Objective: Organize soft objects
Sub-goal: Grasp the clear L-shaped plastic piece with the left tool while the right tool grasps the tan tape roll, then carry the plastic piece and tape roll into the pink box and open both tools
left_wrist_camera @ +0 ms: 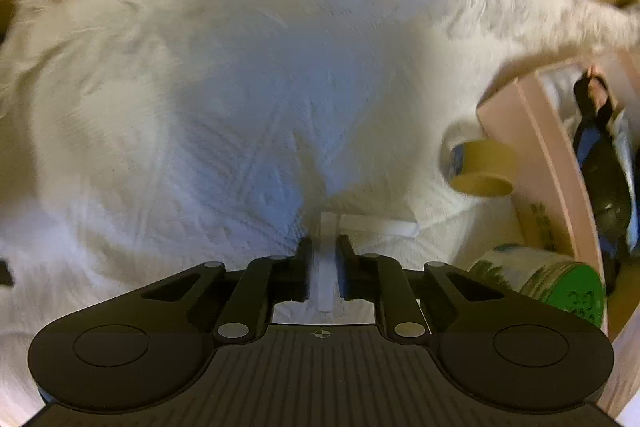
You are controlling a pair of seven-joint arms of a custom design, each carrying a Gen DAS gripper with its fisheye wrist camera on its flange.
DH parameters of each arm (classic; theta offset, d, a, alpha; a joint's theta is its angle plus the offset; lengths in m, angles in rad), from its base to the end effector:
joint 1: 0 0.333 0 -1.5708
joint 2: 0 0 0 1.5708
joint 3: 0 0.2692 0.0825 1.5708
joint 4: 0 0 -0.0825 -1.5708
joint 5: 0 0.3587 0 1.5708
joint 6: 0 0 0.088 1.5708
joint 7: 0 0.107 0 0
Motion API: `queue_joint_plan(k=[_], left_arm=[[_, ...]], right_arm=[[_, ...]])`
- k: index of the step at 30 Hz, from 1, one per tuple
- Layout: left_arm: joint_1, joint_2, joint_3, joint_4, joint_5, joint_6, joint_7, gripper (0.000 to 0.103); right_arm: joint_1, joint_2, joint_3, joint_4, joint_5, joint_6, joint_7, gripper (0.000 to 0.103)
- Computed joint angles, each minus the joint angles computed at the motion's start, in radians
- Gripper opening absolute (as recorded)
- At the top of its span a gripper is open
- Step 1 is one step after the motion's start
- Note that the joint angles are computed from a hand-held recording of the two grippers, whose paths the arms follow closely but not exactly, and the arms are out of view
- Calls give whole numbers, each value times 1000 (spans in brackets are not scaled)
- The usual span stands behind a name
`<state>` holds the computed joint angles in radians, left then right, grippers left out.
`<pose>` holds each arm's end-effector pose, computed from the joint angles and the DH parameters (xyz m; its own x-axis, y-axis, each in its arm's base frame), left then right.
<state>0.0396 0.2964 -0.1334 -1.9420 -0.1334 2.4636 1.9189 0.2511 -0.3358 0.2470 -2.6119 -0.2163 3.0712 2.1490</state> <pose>0.5976 -0.0528 0.3259 -0.3376 -0.9393 0.0608 -0.9158 0.3128 -0.2519 0.3897 0.2332 0.4251 0.2131 -0.9630 -0.1651 -0.7202 -0.0407 -0.6926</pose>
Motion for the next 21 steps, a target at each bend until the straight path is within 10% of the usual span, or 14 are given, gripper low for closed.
queue_joint_plan(k=[9,21], left_arm=[[53,-397,60,-315,-416,45,404,15],[-13,-685,196,-584,-538,59,466,15]], right_arm=[[159,355,-77,458,114,-263,-334,63],[333,917,-146,1189,-15,-804,-455,46]])
